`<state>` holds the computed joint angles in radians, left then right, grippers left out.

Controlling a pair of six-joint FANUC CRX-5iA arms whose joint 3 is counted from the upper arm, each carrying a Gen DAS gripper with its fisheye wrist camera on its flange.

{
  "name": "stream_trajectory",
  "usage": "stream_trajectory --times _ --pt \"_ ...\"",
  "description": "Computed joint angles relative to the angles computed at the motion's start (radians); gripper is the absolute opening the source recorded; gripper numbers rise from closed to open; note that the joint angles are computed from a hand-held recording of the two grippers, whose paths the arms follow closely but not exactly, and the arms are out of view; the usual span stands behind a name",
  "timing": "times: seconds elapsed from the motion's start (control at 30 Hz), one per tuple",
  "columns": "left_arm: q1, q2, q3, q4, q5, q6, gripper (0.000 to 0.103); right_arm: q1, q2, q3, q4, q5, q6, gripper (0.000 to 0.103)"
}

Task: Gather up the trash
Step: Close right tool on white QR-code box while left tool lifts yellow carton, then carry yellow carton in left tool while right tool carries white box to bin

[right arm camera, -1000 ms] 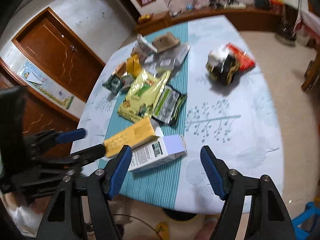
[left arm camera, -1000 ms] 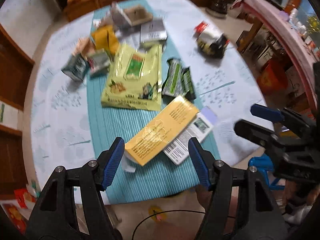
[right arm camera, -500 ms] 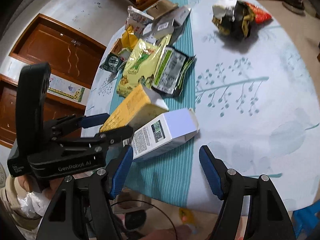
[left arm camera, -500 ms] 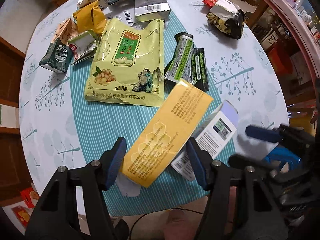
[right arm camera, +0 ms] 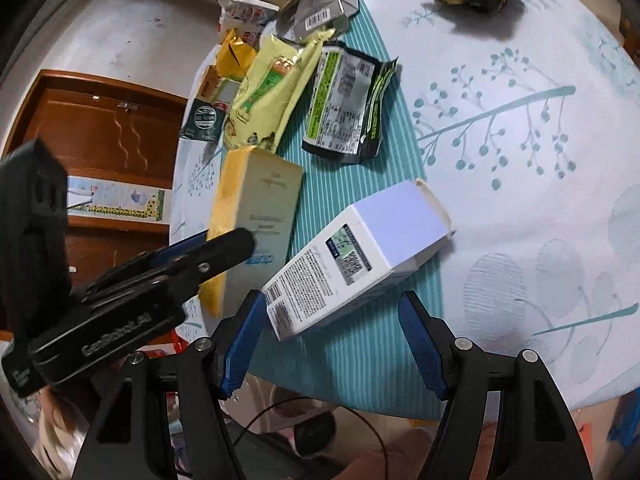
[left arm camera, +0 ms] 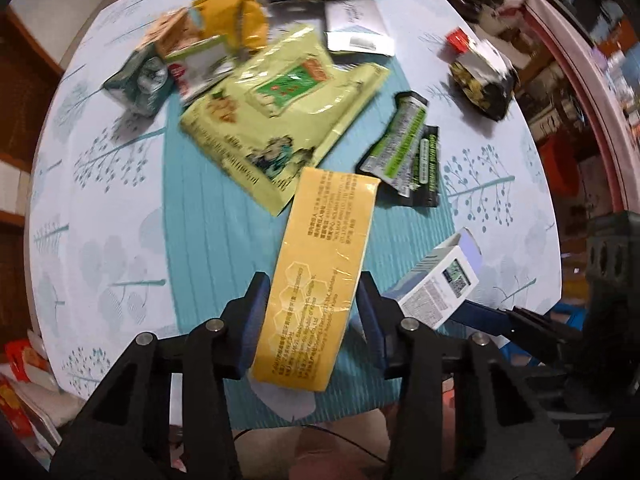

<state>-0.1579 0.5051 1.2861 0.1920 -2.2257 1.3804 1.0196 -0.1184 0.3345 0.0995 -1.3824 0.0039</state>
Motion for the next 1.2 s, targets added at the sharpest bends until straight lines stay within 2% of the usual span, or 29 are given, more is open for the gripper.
stream_trajectory --times 0.17,0.27,0.47,0.5,0.53,0.57,0.6,0.8,1.0,1.2 --pt "0.058 -0.077 -0.103 0.007 0.045 -0.014 0.040 -0.005 0.036 0.041 0.010 -0.031 -0.065 0.070" --pt "0.099 -0.115 -0.149 0.016 0.062 -0.019 0.039 -0.024 0.093 0.112 0.010 -0.096 -0.082 0.070" --pt "0.169 -0.163 -0.208 0.047 0.078 -0.004 0.039 -0.045 0.272 0.352 0.008 -0.325 -0.032 0.070" --pt "0.180 -0.173 -0.219 0.052 0.081 -0.004 0.039 -0.042 0.309 0.403 0.015 -0.376 -0.010 0.068" --pt "0.187 -0.181 -0.231 0.056 0.087 -0.005 0.039 -0.035 0.342 0.447 0.028 -0.426 0.006 0.060" --pt "0.197 -0.190 -0.240 0.062 0.090 -0.008 0.039 -0.029 0.354 0.458 0.037 -0.437 0.012 0.056" --pt "0.208 -0.201 -0.254 0.068 0.094 -0.014 0.039 -0.025 0.348 0.444 0.039 -0.416 0.010 0.047" --pt "0.264 -0.247 -0.292 0.096 0.100 -0.054 0.039 0.019 0.314 0.400 0.068 -0.385 -0.024 0.037" --pt "0.375 -0.312 -0.334 0.185 0.110 -0.123 0.039 0.122 0.314 0.428 0.152 -0.404 -0.077 0.037" --pt "0.530 -0.376 -0.380 0.299 0.103 -0.221 0.038 0.277 0.379 0.550 0.308 -0.498 -0.142 0.037"
